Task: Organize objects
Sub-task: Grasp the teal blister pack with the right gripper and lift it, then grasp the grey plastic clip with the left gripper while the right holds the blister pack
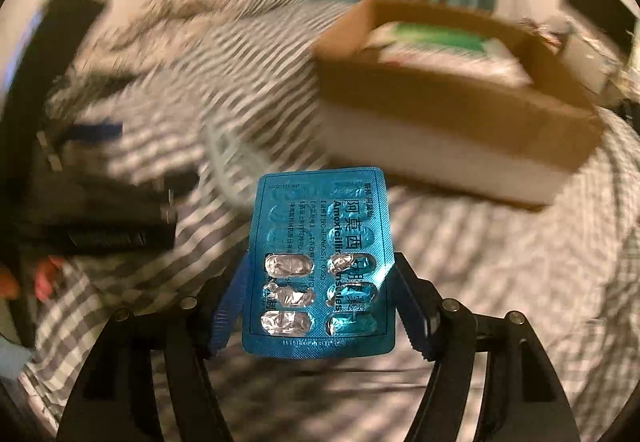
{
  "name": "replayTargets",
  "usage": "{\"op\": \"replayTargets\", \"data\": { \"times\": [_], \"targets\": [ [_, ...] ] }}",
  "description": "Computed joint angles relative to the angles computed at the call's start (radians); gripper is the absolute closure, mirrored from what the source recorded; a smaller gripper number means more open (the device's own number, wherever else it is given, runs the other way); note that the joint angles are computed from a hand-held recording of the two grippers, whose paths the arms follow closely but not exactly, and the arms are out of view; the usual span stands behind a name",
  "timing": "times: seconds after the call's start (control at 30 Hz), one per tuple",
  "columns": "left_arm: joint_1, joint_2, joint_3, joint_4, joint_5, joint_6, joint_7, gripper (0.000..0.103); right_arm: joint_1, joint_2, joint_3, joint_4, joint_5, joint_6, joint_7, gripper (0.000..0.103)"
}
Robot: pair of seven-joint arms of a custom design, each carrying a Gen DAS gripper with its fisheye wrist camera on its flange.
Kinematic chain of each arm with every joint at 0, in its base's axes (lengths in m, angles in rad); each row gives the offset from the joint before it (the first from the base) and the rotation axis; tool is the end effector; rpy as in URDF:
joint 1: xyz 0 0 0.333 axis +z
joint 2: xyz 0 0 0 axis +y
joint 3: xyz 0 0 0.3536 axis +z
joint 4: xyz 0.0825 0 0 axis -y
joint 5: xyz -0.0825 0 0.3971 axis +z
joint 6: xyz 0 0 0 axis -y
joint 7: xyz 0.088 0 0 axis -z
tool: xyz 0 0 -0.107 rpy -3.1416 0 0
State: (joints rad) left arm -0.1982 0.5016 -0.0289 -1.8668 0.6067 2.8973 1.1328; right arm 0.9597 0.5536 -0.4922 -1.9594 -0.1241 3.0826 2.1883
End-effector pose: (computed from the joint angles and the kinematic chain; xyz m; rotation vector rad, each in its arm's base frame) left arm 0.6761 -0.1887 0.3220 -1.5240 2.1408 -0.4519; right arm 0.5922 0.3538 0.3106 -1.9110 1.6990 -0.5422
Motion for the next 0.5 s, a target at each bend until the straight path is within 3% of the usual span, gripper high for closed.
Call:
{"op": "replayTargets", "data": {
  "times": [0.03, 0.13, 0.2, 0.33, 0.4, 0.5],
  "targets": [
    [0.0, 0.02, -0.01, 0.022, -0.021, -0.01, -0.002, 0.0, 0.023, -0.012, -0.035, -0.022, -0.002, 0.017, 0.018, 0.035],
    [-0.083, 0.092, 0.064, 0.111, 0.021, -0.058, -0.118, 0.0, 0.13, -0.016, -0.182, -0.073, 0.007, 0.046, 0.066, 0.034],
    [-0.132, 0.144, 0.11, 0.176, 0.067, -0.095, -0.206, 0.0, 0.16, -0.02, -0.224, -0.1, 0.027, 0.054, 0.065, 0.034],
    [-0.115, 0.192, 0.075, 0.224, 0.095, -0.111, -0.19, 0.0, 0.14, -0.026, -0.207, -0.123, 0.091, 0.062, 0.034, 0.034],
    [-0.119, 0.191, 0.081, 0.206, 0.134, -0.068, -0.188, 0.001, 0.126, -0.035, -0.194, -0.133, 0.112, 0.064, 0.013, 0.034],
    [-0.022, 0.177, -0.02, 0.167, 0.047, -0.02, -0.078, 0.012, 0.137, -0.039, -0.2, -0.138, 0.136, 0.066, -0.009, 0.034]
  ]
}}
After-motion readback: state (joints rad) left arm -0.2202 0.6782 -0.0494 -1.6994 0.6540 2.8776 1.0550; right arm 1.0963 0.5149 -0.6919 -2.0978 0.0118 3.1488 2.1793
